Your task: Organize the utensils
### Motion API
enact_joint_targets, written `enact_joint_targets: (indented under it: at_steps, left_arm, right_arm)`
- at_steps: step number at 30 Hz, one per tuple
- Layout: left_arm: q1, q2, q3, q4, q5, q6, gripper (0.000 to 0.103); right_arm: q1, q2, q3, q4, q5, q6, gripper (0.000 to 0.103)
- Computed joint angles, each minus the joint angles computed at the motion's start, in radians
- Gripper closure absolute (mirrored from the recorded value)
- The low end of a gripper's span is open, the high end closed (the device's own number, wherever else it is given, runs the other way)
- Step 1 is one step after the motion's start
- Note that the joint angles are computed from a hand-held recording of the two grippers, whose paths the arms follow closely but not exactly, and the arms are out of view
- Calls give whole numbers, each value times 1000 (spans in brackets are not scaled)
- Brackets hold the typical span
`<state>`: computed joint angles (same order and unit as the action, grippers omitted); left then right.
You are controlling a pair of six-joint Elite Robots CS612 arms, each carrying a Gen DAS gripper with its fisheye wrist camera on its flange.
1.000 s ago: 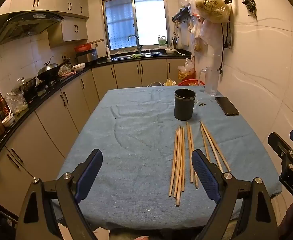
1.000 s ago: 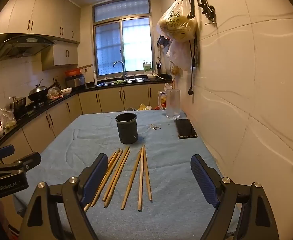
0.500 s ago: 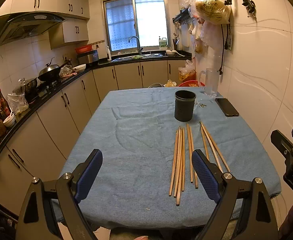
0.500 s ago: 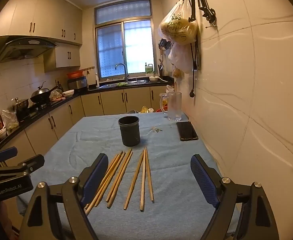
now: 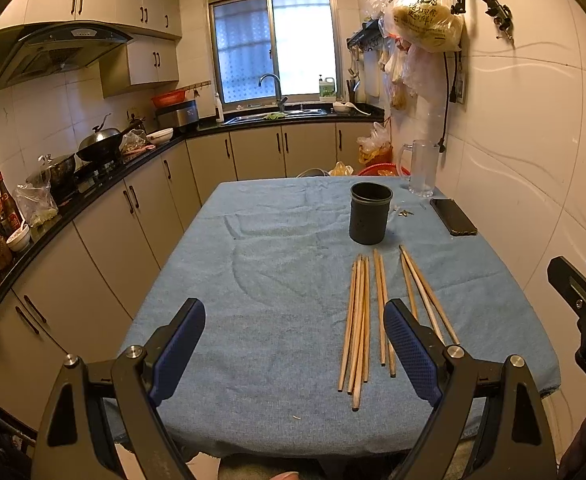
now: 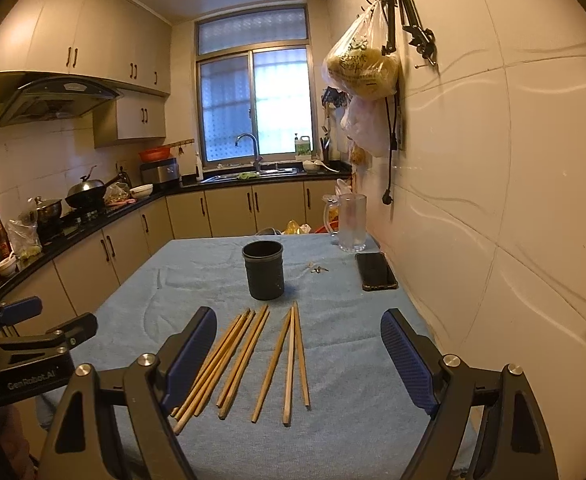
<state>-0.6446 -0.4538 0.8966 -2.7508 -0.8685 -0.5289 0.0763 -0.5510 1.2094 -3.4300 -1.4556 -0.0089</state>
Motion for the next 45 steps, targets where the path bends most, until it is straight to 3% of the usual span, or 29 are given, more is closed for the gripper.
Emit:
enact_joint_targets:
  at_steps: [25, 37, 45]
  left_arm:
    - [-2, -5, 13, -21, -29, 13, 12]
    - [-12, -31, 54, -83, -4, 34, 12]
    - [-8, -27, 42, -46, -2, 15, 12]
  right_arm:
    - [2, 1, -8, 50, 18, -2, 17]
    - [3, -28, 34, -14, 6, -19, 17]
    - [2, -24, 26, -5, 12, -3, 17]
